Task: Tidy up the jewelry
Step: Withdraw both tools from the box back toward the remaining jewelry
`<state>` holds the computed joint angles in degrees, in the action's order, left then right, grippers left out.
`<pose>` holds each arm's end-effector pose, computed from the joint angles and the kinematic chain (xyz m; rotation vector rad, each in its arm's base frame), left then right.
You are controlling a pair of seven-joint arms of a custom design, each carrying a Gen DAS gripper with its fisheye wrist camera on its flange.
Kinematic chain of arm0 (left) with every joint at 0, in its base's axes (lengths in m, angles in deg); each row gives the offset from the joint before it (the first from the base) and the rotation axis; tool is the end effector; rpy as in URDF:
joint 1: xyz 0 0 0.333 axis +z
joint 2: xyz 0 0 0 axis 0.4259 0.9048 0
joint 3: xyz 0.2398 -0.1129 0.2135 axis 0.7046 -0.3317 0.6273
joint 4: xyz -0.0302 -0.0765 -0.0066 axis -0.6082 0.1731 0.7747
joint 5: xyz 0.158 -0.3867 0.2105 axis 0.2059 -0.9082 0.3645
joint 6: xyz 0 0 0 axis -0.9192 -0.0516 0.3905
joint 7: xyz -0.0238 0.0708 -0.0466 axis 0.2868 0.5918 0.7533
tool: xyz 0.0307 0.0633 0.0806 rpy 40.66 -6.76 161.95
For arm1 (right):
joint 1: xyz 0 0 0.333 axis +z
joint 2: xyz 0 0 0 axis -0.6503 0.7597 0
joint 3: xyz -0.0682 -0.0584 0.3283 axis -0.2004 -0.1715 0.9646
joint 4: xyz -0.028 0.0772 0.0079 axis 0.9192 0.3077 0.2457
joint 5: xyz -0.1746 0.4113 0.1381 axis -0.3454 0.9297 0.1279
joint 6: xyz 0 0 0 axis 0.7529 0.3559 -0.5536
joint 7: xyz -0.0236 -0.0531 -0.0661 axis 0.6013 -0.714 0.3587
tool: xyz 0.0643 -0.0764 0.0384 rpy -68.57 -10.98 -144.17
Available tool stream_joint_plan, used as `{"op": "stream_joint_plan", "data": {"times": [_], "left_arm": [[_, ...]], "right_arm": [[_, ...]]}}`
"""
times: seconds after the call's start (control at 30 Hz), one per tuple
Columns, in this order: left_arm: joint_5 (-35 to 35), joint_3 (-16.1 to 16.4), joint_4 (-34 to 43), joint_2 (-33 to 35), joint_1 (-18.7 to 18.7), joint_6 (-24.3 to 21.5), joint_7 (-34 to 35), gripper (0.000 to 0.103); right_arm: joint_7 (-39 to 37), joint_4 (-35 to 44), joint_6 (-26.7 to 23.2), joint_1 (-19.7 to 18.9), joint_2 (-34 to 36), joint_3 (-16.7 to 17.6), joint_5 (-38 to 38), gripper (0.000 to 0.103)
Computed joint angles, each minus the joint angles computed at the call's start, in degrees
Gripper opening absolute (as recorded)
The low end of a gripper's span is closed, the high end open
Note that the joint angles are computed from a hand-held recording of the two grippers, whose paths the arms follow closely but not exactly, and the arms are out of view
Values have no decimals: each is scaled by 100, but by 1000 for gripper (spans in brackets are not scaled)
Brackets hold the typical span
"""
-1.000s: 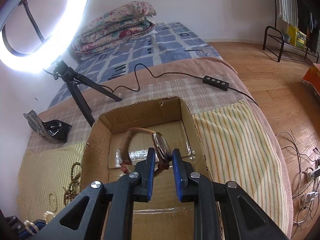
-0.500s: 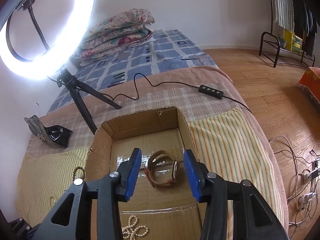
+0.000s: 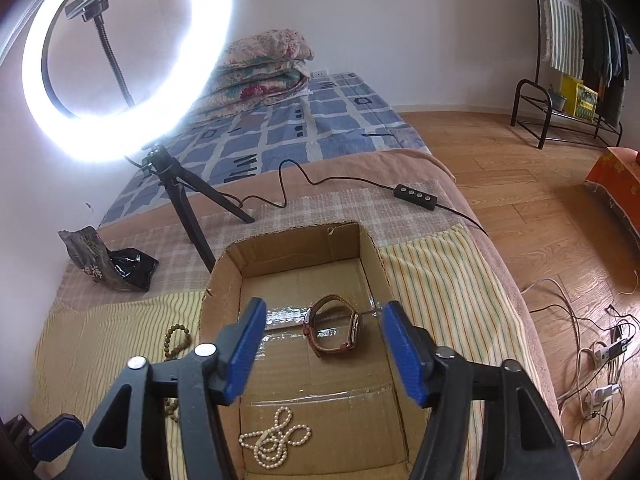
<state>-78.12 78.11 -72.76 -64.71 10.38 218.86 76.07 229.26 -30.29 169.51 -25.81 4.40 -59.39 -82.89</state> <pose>0.5574 -0.2170 0.5889 -1.0873 2.5058 -1.2351 0.5574 0.2463 0.5699 -1.2701 2.2238 -0.6897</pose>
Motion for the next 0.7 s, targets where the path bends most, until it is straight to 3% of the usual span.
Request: {"op": "stream_joint_plan", "data": {"times": [0.13,0.27,0.43,0.7], "left_arm": [[-7,80,-82,-133,44,10,148,32],[-67,184,-160,-239,92,140,293,57],[45,281,-161,-271,205,252,310,70],[66,466,-3,-183,497,212,200,70]], "right_arm": [[106,43,-90,46,-47,86,-96,85],[197,62,-201,111,-93,154,-181,90],[381,-48,-146,161,-233,219,-245,97],[465,-63,64,223,-279,335,-387,100]]}}
